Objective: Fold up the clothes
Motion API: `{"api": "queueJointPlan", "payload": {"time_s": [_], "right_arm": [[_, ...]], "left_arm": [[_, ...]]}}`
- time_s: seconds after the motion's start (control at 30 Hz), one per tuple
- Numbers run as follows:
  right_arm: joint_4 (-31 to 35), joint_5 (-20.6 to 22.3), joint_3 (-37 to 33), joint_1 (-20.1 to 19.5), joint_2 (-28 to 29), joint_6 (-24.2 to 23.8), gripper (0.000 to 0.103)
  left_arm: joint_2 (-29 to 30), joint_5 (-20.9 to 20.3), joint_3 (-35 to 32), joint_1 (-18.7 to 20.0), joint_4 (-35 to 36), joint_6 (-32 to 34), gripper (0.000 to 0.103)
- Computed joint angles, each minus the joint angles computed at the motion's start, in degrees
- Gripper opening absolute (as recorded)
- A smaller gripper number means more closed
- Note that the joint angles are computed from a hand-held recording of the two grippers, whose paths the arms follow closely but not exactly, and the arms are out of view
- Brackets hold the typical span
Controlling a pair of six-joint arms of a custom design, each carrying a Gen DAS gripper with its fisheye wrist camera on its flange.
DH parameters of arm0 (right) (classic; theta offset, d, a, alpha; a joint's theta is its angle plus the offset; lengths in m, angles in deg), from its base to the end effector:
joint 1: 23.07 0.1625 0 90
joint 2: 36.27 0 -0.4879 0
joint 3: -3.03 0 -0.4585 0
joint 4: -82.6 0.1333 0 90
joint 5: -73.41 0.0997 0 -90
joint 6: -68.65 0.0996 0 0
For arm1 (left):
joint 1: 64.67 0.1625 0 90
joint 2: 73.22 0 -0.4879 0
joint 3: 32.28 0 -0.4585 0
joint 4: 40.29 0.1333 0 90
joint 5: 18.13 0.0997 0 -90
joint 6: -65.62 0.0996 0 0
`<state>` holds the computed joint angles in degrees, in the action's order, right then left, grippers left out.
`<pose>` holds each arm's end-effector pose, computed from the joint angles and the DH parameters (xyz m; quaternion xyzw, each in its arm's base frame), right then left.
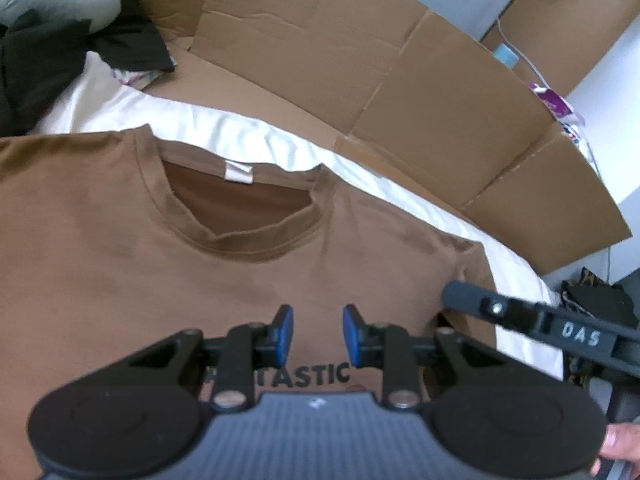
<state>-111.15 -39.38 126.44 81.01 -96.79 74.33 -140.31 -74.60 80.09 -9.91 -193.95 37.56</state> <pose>0.2341 -0.5439 0.1749 -0.0015 -0.9212 0.3689 0.1237 -0.2116 -0.6259 0.2388 0.0132 0.9462 -0.2796 0.1622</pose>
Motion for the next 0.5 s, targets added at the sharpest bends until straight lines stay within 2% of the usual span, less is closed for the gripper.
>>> {"api": "queueJointPlan", "payload": {"time_s": [0.13,0.2,0.27,0.5], "right_arm": [[0.2,-0.2,0.4,0.1,-0.5,-0.6,0.009],[-0.4,-0.8,0.8,0.0,-0.9,-0.7,0.021],[-1.4,-0.7,1.2,-0.4,-1.5,-1.1,0.027],[-5.0,-4.1,2.4,-1.7,-2.7,-5.5,0.027]], "left_arm": [[0.4,-0.2,-0.1,0.2,-1.1,1.3,0.034],[0.8,-0.6,0.0,0.3,-2.2,2.4,0.035],[1.5,-1.3,-0.3,0.6,-3.1,3.1,0.036],[5.9,-5.0,-3.0,2.0,-6.7,6.3,0.037]]}}
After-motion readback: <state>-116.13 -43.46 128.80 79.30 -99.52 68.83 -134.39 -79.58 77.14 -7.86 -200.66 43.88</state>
